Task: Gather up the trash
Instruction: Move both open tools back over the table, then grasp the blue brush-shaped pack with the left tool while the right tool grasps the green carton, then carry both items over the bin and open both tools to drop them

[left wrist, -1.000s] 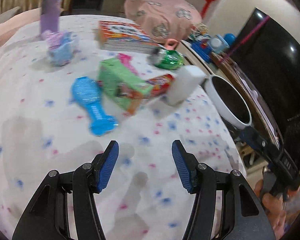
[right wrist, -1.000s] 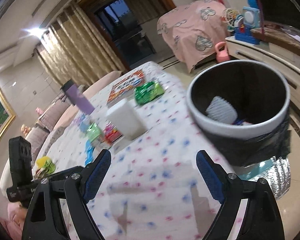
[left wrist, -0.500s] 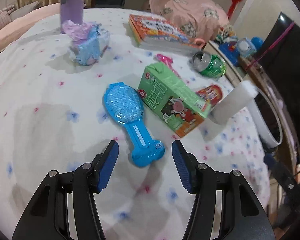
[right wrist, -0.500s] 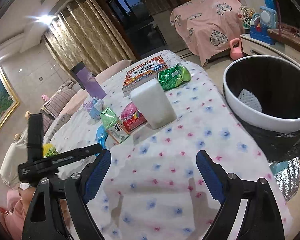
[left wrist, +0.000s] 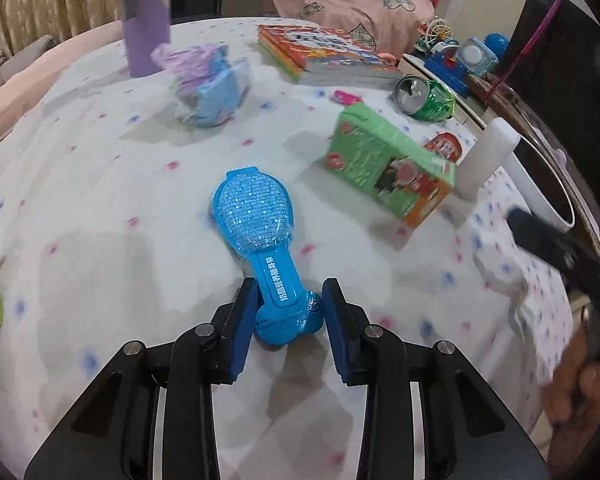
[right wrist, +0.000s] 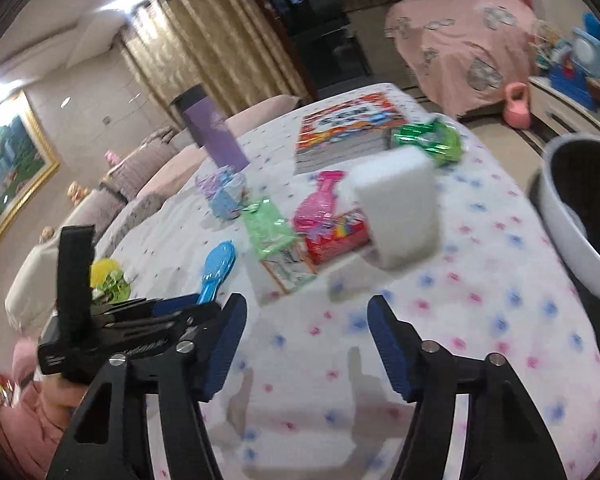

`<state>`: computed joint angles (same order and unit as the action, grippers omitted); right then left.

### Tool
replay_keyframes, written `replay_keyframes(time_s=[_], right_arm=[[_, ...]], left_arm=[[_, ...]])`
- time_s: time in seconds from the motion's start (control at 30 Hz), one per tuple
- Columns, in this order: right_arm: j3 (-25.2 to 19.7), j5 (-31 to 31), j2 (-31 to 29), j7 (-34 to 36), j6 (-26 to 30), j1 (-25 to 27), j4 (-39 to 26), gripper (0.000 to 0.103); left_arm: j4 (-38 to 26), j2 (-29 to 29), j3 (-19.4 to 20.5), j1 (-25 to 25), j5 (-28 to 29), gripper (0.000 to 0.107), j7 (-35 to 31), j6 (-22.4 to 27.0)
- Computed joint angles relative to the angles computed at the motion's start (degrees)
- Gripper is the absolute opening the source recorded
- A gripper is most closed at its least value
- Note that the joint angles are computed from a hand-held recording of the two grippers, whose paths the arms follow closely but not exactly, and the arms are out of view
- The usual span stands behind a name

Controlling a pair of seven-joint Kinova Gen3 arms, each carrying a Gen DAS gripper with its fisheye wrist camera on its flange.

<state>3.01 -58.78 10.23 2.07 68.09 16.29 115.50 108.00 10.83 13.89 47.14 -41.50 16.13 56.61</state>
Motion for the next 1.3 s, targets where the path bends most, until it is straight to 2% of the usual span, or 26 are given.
replay_keyframes(time_s=[0.03,0.13,0.2,0.27,0.33,0.53,0.57,0.63,0.77,0.83,0.87,0.97,1.03,1.3], right_arm=[[-0.5,-0.1,-0.4,0.4,-0.9,-0.7,0.3,0.063],[-1.8,-0.5,-1.2,1.3,-3.9,-3.2,0.9,0.063],[-2.5,-0.7,-1.5,1.3,-6.1,-5.0,1.0,0.063],[-2.9,-1.0,-1.7,1.3,-8.1,-6.3,1.0,0.063],[-3.6,-1.3,-1.9,1.4,-10.4,-7.8,0.9,0.063],[-5.4,0.0,-1.6,0.0,-15.8,-12.0,-0.1,0.062],[-5.7,0.5,-1.5,-0.5,-16.3,-12.5,-0.3,0.058],[-6.2,0.7,-1.7,-0.2,-17.7,-13.1,0.1,0.054],[-6.6,2.3,-1.3,-0.9,-17.0,-14.0,-0.4,0.051],[-7.3,4.3,-1.2,-2.6,-18.5,-14.8,-0.3,0.044],[-6.8,4.9,-1.1,-3.3,-19.0,-15.7,-0.2,0.033],[-6.6,4.8,-0.6,-4.4,-16.7,-14.0,-0.7,0.032],[-6.1,4.4,-1.2,-3.8,-15.3,-12.7,-0.3,0.032],[-0.6,3.7,-2.8,-1.0,-5.0,-4.9,0.5,0.032]], left_arm=[[0.9,-0.9,1.1,-0.9,0.5,0.032,-0.5,-0.6],[2.8,-2.7,0.9,-0.4,0.6,0.034,0.4,-1.9],[4.1,-3.6,1.3,-0.1,-0.6,0.034,3.7,-1.9],[3.7,-3.2,1.8,-0.3,-1.2,0.037,5.1,-1.1],[3.3,-2.6,1.6,-0.8,-1.5,0.048,5.9,-0.7],[1.4,0.0,0.8,-0.6,-2.9,0.048,6.7,1.9],[0.6,0.8,0.9,-0.3,-3.3,0.047,6.3,3.0],[-1.2,2.8,-0.7,1.6,-3.4,0.031,4.5,6.0],[-0.8,2.8,-0.7,1.7,-4.2,0.025,4.8,6.0],[-0.1,1.9,-1.0,1.4,-3.9,0.022,5.2,4.9],[0.4,1.5,-1.0,1.4,-4.0,0.019,5.9,4.3],[3.4,-1.2,-0.6,0.9,-4.9,0.019,9.9,-0.1],[4.0,-1.8,0.1,0.8,-5.5,0.019,11.6,-1.2],[-0.5,-0.3,2.3,3.1,-9.1,0.019,12.1,-0.1]])
